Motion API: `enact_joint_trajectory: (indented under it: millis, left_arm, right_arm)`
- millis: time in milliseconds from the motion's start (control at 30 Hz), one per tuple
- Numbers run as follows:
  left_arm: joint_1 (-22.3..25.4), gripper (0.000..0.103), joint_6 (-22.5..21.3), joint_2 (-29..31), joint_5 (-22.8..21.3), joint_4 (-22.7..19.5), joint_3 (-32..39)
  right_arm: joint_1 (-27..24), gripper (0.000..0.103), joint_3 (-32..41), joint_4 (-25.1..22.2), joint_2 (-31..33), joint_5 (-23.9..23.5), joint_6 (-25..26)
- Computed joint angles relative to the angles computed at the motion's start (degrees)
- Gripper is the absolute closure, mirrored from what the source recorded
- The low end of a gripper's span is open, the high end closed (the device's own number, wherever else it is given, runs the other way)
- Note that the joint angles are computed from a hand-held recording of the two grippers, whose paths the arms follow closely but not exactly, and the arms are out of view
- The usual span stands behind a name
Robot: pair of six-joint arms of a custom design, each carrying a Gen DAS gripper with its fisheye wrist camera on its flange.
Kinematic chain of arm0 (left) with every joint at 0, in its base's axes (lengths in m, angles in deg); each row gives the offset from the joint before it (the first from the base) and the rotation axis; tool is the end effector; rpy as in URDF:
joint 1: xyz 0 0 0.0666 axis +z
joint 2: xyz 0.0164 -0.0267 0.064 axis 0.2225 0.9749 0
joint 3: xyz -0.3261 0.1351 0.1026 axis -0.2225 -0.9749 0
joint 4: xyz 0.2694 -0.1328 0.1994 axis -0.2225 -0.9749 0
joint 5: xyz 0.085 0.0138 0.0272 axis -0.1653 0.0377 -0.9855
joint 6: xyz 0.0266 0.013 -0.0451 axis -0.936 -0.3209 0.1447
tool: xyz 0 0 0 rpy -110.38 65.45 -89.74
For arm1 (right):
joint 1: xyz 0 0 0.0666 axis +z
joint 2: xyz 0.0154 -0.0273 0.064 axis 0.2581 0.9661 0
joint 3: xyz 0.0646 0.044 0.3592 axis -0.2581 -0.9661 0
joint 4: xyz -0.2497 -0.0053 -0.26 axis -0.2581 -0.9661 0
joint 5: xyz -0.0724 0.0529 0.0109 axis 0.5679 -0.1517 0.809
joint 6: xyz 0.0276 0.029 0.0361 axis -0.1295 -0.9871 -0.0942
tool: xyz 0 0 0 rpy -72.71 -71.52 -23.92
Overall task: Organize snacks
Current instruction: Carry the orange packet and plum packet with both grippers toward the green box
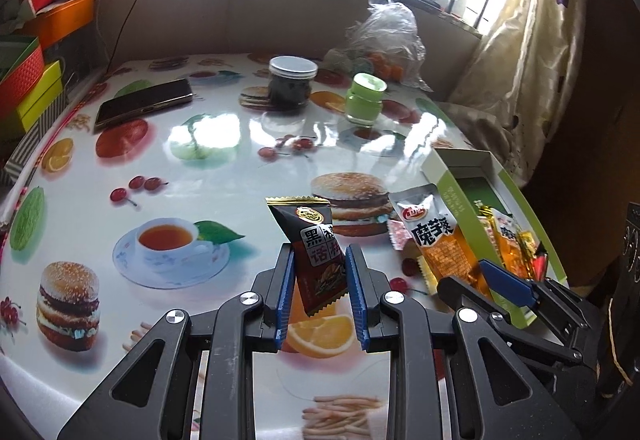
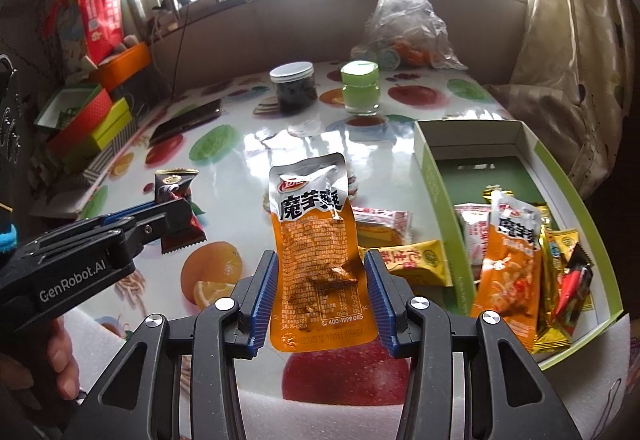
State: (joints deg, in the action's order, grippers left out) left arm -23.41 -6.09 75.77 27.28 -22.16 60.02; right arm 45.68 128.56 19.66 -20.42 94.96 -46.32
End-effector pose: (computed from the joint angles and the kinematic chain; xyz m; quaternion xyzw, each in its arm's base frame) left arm 0.3599 -0.2613 0.5246 0.1011 0.9265 -0.1469 0.3313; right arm 0.3119 0.1748 0.5043 0.0259 0.9252 0.0778 0.3706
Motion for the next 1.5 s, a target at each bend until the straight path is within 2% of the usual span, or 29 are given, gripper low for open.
enact_joint_trajectory:
  millis: [1033, 1500]
  left_arm:
    - [-6.15, 0.077, -3.04, 6.71, 0.2, -1.46, 9.9]
    - [-8.21, 0.077, -3.99, 13.27, 2.64, -2.82, 17.65]
  right_arm:
    - [-6.14, 0.06, -2.68, -2.29, -6.75, 1.69, -0.46]
    - [-12.45, 0.06, -4.3, -4.36, -9.46, 1.3, 0.32]
